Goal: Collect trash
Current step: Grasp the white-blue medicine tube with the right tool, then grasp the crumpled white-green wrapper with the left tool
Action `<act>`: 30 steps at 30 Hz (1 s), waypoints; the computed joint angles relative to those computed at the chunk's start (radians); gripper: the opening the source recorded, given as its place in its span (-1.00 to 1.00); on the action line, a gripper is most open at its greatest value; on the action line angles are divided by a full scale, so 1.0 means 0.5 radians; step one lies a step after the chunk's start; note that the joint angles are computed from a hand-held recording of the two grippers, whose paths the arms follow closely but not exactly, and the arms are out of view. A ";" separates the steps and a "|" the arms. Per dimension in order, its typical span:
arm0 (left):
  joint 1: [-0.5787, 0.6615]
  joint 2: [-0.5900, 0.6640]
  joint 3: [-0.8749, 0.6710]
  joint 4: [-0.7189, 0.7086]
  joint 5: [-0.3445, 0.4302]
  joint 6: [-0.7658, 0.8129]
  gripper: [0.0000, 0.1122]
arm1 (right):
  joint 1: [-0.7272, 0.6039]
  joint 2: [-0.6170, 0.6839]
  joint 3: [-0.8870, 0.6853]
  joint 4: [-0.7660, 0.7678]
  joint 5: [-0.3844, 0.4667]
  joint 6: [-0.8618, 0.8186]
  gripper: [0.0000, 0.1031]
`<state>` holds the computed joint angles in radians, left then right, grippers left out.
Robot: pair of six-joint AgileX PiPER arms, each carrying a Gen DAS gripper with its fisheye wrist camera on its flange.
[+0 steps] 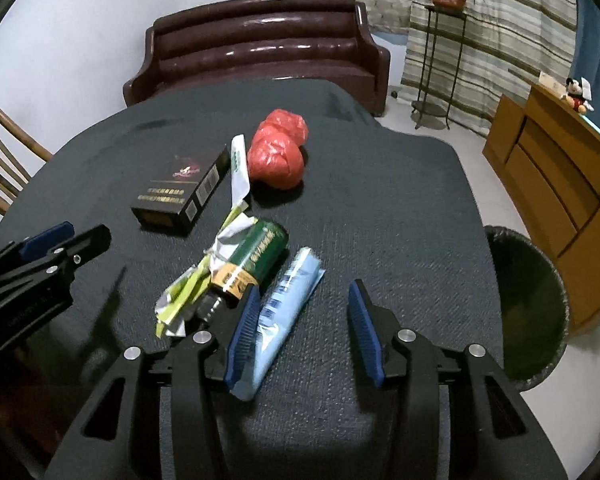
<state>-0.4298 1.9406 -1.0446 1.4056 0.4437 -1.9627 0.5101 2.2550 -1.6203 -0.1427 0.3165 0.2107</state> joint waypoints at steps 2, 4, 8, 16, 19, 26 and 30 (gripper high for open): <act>-0.003 0.000 0.003 0.019 -0.014 -0.016 0.05 | 0.016 0.012 -0.023 -0.044 0.020 0.029 -0.10; -0.018 0.004 -0.010 0.009 -0.018 -0.007 0.05 | 0.031 0.029 -0.048 -0.107 0.050 0.067 -0.10; -0.037 0.020 -0.038 -0.006 -0.038 0.014 0.05 | 0.027 0.025 -0.037 -0.085 0.067 0.048 -0.23; -0.084 0.110 -0.226 -0.214 -0.083 0.263 0.05 | -0.018 0.006 0.004 -0.140 0.027 0.069 -0.63; -0.091 0.159 -0.316 -0.350 -0.117 0.421 0.06 | -0.050 -0.002 0.020 -0.060 -0.002 0.004 -0.63; -0.092 0.302 -0.544 -0.746 -0.147 0.857 0.06 | -0.104 -0.004 0.043 0.130 -0.048 -0.162 -0.63; -0.073 0.360 -0.639 -0.958 -0.154 1.081 0.06 | -0.135 0.012 0.020 0.304 -0.039 -0.332 -0.63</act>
<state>-0.4665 2.1205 -1.3640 0.9269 0.3666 -1.4222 0.4426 2.2608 -1.6103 0.0094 0.2968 0.0446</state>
